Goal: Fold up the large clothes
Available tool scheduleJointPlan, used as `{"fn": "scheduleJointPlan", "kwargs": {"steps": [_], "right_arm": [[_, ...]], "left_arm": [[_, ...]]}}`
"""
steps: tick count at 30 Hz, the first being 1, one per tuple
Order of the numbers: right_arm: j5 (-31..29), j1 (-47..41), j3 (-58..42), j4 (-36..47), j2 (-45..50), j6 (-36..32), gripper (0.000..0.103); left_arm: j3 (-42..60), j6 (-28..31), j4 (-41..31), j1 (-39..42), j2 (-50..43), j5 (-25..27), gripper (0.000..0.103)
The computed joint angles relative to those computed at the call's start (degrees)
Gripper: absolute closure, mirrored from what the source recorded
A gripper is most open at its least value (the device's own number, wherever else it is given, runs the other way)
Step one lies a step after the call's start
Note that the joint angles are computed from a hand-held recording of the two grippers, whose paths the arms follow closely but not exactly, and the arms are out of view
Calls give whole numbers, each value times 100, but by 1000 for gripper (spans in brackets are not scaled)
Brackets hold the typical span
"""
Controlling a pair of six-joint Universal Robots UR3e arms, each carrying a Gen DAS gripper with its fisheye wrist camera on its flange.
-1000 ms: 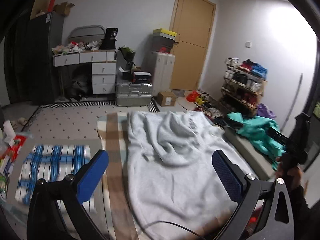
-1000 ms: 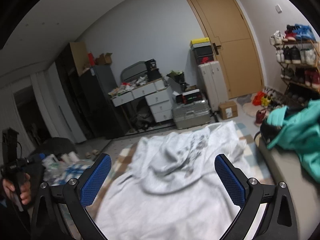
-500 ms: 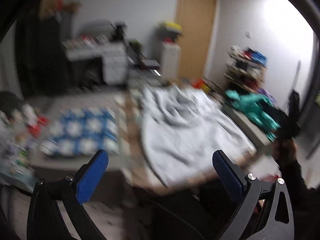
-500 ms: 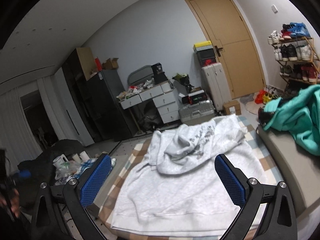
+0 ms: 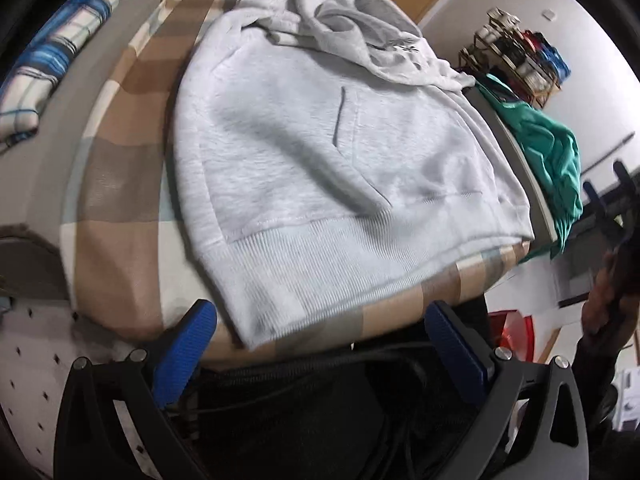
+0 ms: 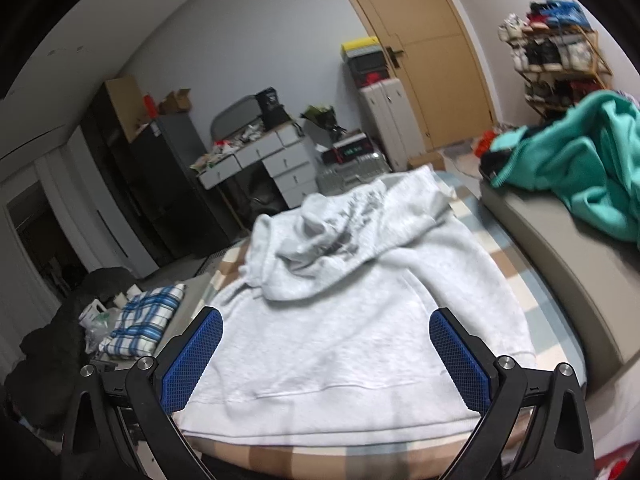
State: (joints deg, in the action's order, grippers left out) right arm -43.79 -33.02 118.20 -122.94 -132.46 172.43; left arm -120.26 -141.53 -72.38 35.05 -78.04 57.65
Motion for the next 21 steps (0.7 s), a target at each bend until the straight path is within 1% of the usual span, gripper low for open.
{"fn": "scheduleJointPlan", "kwargs": {"steps": [1,2,3,4,6,9,12,15,17,19,21], "right_arm": [[11,-35,36,6,12,4,0],[57,-95,82,26,11,-11,0],[109,-159,145,38,-12,-31,0],[124,-182,165,30,-11,-20,0],[103,-170,217,-19,1,15,0],[117,-199,287,45,-78,-48,0],[125,-206,339,103,-107,-106,0],[231,-349,403,252,-213,-176,0],[304,-449,424,402,-275,-244,0],[367,-506,430,539,-312,-282,0],[430,-474,427,581,-290,-284,0]], "left_arm": [[12,-204,268,-103,-173,39,2],[49,-244,119,-117,-107,119,2],[81,-364,202,-134,-224,117,2],[64,-369,19,-65,-101,106,2],[92,-521,78,-66,-157,64,2],[47,-524,-180,89,50,110,2],[272,-644,-320,79,-203,127,2],[473,-354,-962,336,-38,-90,2],[527,-254,-1133,463,225,-200,2],[572,-247,-1186,551,369,-190,2],[623,-76,-1474,790,588,-338,3]]}}
